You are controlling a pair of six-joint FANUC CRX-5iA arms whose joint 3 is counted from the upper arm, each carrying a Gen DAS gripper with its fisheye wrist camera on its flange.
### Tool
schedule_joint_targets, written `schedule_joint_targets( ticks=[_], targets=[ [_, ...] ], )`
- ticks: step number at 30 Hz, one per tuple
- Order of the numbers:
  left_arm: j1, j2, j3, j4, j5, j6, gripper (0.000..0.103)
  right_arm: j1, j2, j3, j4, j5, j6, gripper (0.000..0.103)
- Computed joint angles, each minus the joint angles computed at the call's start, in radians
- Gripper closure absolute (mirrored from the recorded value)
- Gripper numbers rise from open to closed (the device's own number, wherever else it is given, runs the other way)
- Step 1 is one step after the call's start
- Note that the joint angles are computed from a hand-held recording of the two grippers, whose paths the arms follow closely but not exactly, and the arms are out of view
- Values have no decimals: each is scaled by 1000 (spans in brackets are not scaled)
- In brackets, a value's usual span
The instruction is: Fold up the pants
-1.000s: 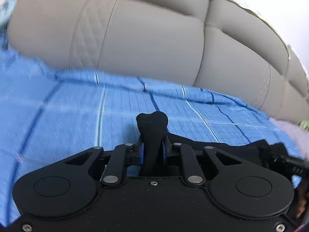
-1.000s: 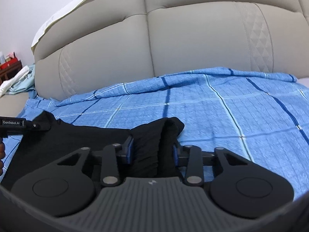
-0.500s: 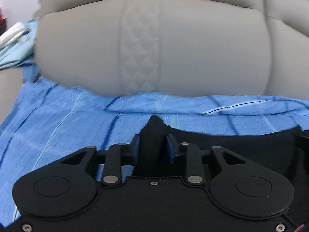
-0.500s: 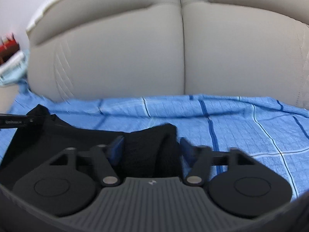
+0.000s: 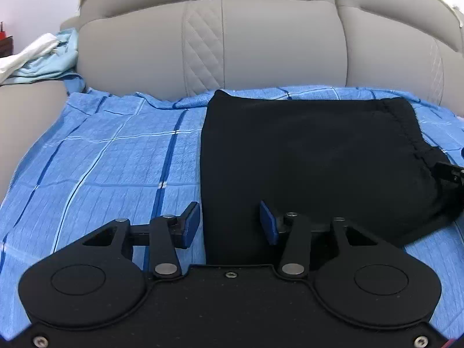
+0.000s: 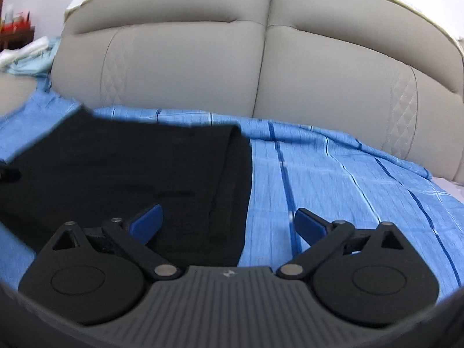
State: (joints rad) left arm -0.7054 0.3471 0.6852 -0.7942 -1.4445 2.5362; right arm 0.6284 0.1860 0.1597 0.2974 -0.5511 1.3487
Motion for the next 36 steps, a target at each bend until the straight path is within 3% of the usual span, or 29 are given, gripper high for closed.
schedule_joint_targets(
  ticks=[3,7,14,17,22,26,30,34,36],
  targets=[
    [-30,4,14,-20,-41,-15,58,0,7,51,-46,-119,-22,0],
    [-43,8,26,-28,-70,-5,56,-9,-18,19,-25,-148,-44,0],
    [-61,58,98,-55,-132,-36,53,9,-74,-60,15,12,-113,1],
    [-70,63,117,-38,-138,-37,45,35,-96,-92,29,42,-120,1],
    [-101,39,86,-33,-105,11,20,85,-153,-210,129,105,-223,0],
    [-114,49,87,-21,-104,33,17,119,-190,-282,189,114,-295,0],
    [-111,42,54,12,-53,72,4,135,-208,-344,278,133,-372,0],
    [-85,46,38,72,-20,91,1,141,-214,-402,414,146,-502,0],
    [-96,64,57,39,-38,80,0,140,-215,-419,450,150,-542,0]
  ],
)
